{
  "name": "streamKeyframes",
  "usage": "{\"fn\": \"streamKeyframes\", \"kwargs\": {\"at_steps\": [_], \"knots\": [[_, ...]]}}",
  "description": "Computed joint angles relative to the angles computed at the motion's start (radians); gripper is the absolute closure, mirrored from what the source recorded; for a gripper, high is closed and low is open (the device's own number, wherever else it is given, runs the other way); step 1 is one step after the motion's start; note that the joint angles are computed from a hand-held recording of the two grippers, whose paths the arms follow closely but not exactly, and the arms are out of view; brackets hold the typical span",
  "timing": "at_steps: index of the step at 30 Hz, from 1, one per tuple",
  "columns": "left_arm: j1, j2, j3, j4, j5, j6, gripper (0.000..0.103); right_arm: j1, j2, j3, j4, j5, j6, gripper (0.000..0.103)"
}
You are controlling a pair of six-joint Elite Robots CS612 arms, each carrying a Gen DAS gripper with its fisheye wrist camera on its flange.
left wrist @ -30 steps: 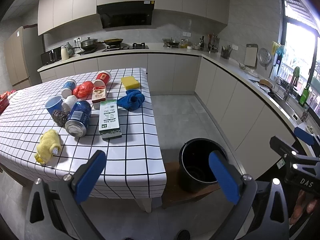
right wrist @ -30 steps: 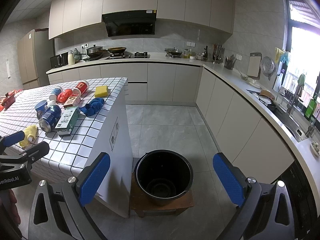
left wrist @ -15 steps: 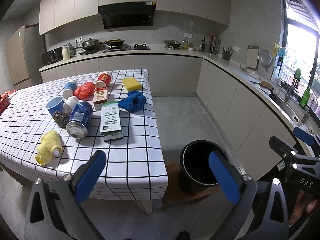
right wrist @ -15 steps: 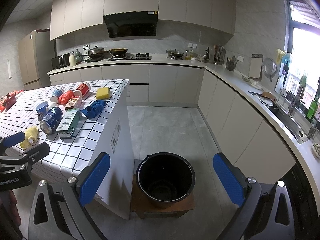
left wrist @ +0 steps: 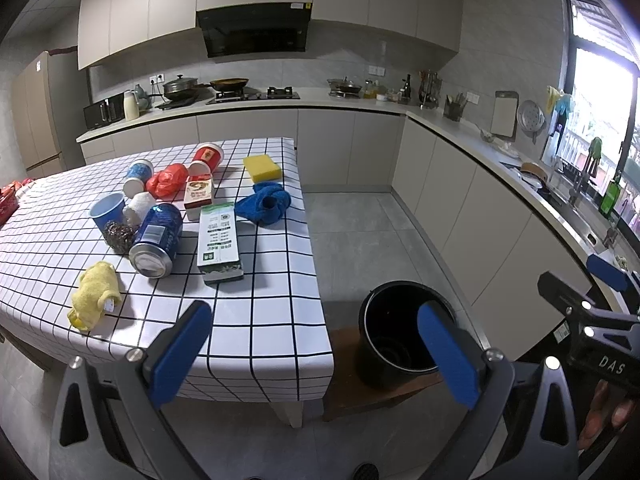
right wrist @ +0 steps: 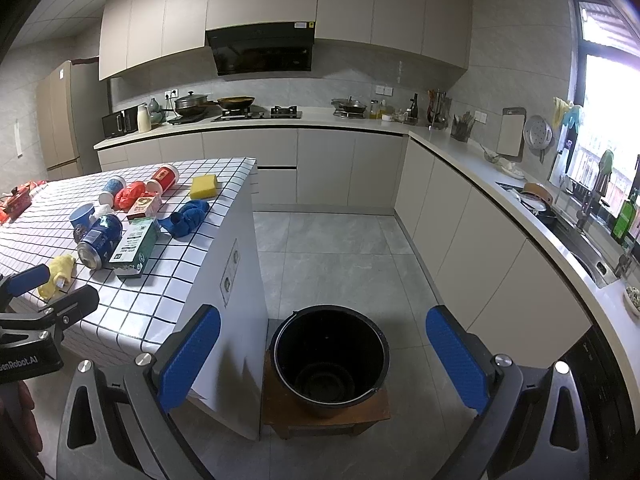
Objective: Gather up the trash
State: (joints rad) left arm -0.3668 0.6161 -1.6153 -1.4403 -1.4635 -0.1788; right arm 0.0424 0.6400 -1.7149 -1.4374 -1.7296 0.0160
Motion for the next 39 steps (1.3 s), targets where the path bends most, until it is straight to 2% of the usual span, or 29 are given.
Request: {"fn": "streamKeyframes", "kwargs": {"at_steps": [29,39], "knots": [[-0.007,-0.002,0.013,0.0,0.001,-0.01,0.0,-0.005,-0.003,0.011,0.013,-0.004,0.002,0.0],[0.004,-0.001,0.015,-0.004,0.005,-0.02,0.0,0.0,-0.006,0.023,0.003,0.006,-0.008,0.0]]}}
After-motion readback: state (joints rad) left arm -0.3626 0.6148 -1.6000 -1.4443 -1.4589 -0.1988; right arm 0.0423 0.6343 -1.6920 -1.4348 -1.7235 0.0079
